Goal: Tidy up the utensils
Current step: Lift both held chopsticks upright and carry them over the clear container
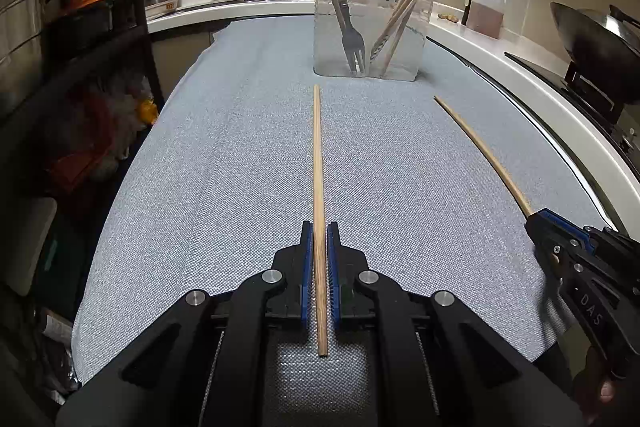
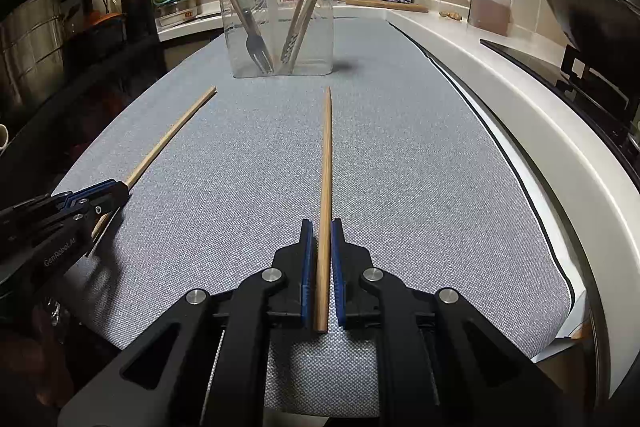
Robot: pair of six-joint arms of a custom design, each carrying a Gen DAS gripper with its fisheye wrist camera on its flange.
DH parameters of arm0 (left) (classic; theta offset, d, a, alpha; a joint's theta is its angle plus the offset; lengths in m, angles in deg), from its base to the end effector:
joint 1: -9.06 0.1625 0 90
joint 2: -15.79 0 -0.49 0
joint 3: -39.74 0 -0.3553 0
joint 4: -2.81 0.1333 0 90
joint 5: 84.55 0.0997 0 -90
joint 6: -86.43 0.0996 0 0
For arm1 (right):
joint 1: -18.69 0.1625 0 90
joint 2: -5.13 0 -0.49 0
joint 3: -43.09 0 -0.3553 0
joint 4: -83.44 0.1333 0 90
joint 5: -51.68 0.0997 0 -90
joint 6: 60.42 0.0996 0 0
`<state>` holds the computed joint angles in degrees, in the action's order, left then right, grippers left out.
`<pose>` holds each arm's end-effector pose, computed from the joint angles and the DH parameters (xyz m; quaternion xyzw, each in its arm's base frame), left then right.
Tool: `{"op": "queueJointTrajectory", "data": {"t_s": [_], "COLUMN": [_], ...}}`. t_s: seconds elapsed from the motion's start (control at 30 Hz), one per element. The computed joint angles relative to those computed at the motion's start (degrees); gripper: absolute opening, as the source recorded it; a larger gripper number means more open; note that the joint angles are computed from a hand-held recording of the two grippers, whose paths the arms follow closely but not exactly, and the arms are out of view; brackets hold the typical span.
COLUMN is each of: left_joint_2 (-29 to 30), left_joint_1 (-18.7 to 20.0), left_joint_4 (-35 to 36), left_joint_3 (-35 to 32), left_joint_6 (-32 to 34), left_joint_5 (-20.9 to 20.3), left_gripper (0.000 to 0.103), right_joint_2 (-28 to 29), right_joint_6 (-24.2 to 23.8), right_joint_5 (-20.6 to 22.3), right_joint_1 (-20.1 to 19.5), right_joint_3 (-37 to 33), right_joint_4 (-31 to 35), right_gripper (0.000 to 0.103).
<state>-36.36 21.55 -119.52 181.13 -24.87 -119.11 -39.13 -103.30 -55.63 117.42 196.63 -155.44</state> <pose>-0.2585 -0.2778 0.0798 -0.0141 0.8091 -0.4401 0.3891 0.1588 -0.3510 0.1594 0.3590 -0.8596 0.2785 0.2337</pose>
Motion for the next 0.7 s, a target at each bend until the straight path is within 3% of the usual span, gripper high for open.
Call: {"op": "queueJointTrajectory", "data": {"t_s": [0.43,0.57,0.7], "left_joint_2": [-0.34,-0.80,-1.46], "left_joint_1": [0.01,-0.37,-1.56], "left_joint_4": [0.05,0.55,3.84], "left_joint_3": [0.12,0.14,-0.61], "left_joint_6": [0.10,-0.41,-1.78], "left_joint_5": [-0.12,-0.18,0.60], "left_gripper": [0.007,0.007,0.006], "right_joint_2": [0.31,-2.26,-4.46], "right_joint_6": [-0.38,1.33,1.77], "right_joint_5": [0.14,-1.07,-0.91], "right_joint_1": [0.10,1.29,3.22], "right_joint_3": [-0.14,-1.10,-0.96], "right_joint_4": [-0.29,5.16,5.82], "right_gripper": [0.007,0.006,0.006]}}
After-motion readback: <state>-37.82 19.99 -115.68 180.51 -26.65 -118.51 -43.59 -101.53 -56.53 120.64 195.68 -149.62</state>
